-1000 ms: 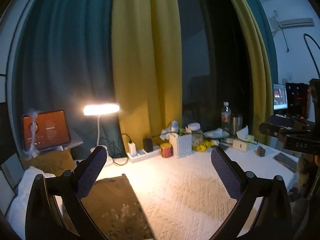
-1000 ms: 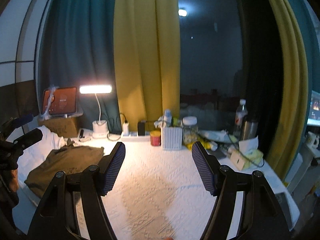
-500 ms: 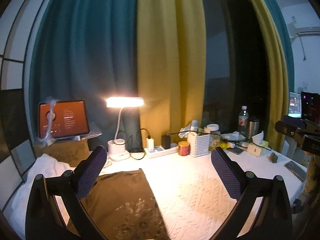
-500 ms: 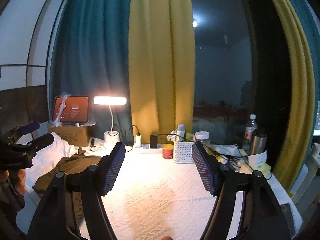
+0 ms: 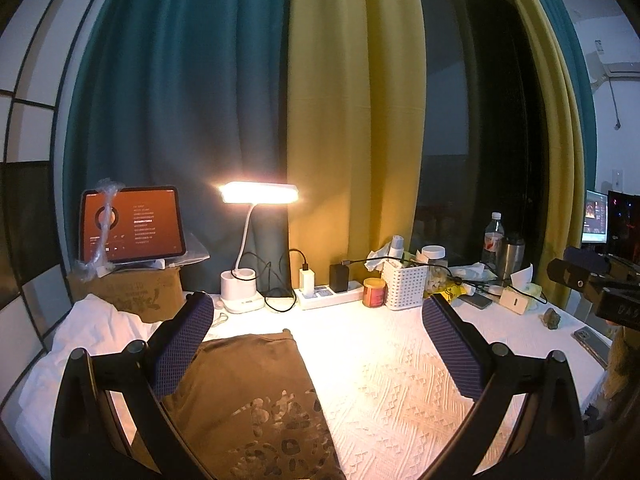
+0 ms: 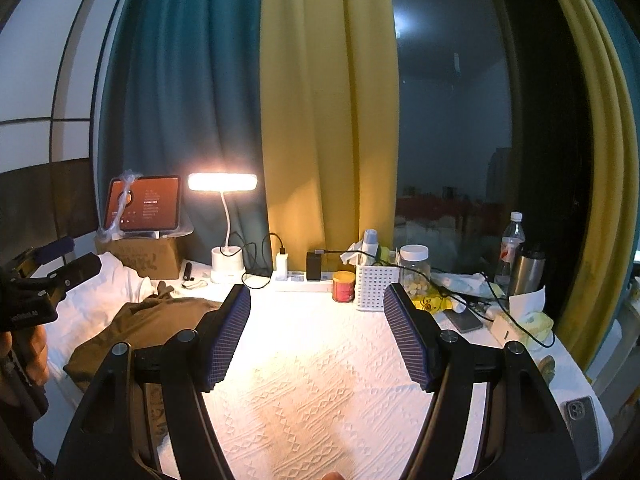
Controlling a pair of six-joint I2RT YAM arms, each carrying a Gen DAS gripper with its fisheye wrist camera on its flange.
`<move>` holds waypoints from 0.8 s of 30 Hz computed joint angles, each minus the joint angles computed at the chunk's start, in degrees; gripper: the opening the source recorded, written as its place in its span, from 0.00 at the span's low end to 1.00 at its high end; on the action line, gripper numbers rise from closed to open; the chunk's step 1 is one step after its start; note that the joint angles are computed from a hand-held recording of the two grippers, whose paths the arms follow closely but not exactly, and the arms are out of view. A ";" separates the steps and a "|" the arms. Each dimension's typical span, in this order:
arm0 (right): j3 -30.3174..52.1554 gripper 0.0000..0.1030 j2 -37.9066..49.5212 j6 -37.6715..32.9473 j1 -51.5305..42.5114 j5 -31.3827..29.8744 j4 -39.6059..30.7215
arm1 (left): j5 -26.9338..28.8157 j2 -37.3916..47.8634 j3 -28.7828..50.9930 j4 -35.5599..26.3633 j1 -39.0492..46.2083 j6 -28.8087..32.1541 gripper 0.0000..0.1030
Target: Fold small clothes
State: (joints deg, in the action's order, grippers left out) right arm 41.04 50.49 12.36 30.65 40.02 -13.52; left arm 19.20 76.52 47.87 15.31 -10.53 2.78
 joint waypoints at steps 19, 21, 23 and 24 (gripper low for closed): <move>-1.53 0.70 -1.26 0.06 -1.08 -0.74 -0.23 | 0.18 0.26 0.28 -0.87 0.55 0.21 1.00; -2.00 0.70 -1.58 0.38 -1.10 -0.63 -0.45 | 0.47 0.40 0.35 -0.73 0.78 0.24 1.00; -2.30 0.70 -1.79 0.67 -1.02 -0.41 -0.63 | 0.66 0.46 0.39 -0.82 0.88 0.34 1.00; -2.43 0.70 -1.93 0.80 -1.01 -0.33 -0.70 | 0.70 0.46 0.37 -0.84 0.96 0.38 1.00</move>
